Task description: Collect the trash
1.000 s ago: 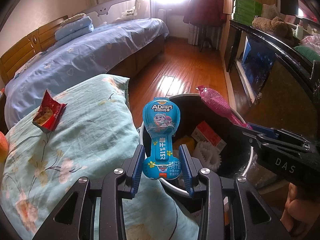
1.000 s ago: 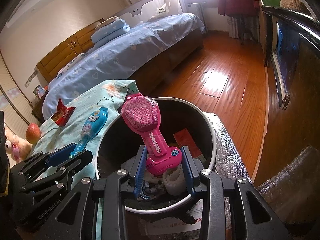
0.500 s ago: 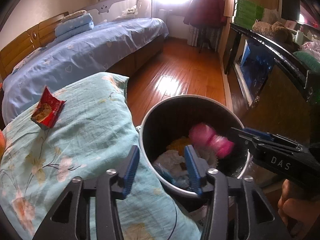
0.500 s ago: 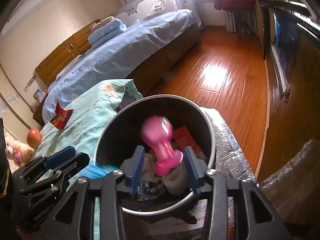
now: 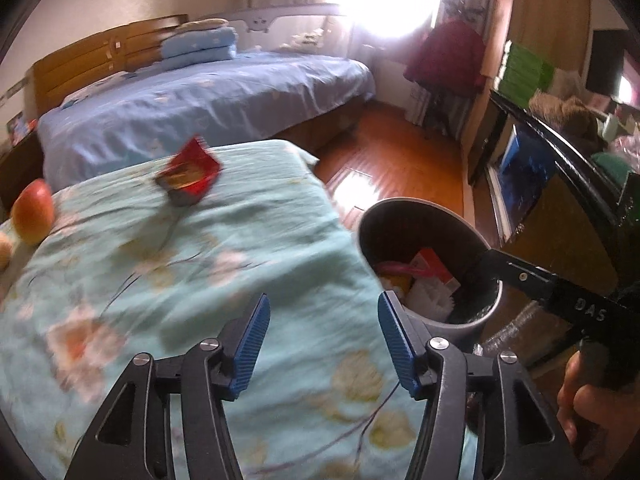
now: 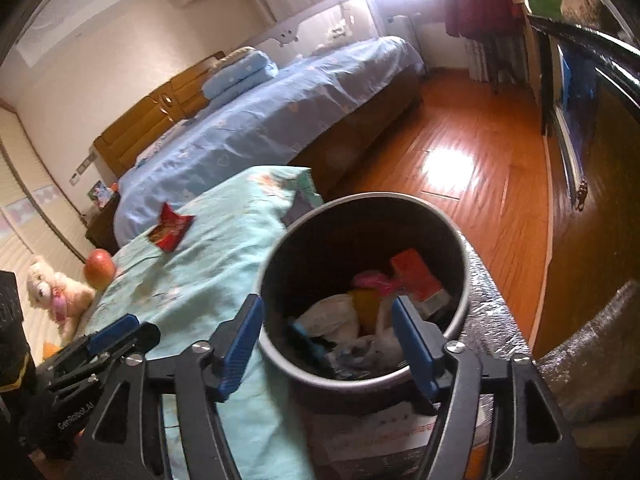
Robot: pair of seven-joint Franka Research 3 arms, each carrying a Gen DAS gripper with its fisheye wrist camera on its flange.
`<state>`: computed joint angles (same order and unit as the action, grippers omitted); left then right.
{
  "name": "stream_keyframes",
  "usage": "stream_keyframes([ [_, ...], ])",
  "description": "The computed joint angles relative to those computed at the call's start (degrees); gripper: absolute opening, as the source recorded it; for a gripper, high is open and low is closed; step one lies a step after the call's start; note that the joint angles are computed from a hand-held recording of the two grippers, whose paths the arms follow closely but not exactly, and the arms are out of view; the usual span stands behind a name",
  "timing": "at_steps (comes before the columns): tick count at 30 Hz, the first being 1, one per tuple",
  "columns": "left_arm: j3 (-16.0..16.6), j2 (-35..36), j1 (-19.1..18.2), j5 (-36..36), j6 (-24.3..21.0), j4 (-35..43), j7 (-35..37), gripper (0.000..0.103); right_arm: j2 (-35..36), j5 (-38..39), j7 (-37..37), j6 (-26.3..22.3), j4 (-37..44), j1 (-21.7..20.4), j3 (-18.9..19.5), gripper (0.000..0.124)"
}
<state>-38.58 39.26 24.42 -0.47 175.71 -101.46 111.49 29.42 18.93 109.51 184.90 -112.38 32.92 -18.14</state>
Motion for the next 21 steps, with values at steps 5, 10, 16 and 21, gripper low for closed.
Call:
stream_keyframes([
  [5, -5.98, -3.72, 9.75, 0.04, 5.78, -9.67, -0.7, 0.061, -1.04, 2.22, -1.12, 4.27, -1.99, 5.45, -1.5, 0.083],
  [10, -8.78, -6.88, 16.49, 2.34, 10.86, -16.53, -4.33, 0.062, -0.09, 6.39, -4.7, 7.4, -1.76, 11.18, -3.56, 0.088],
  [16, -13.66, -10.03, 25.08, 6.8, 17.76, -23.11, -8.97, 0.062, 1.6, 11.8, -9.62, 7.98, 0.0, 18.19, -8.03, 0.088],
  [21, -12.68, -14.49, 27.36, 9.55, 27.77, -29.05, -13.18, 0.083, 2.43, 17.6, -15.02, 11.99, -0.02, 27.5, -15.79, 0.091],
])
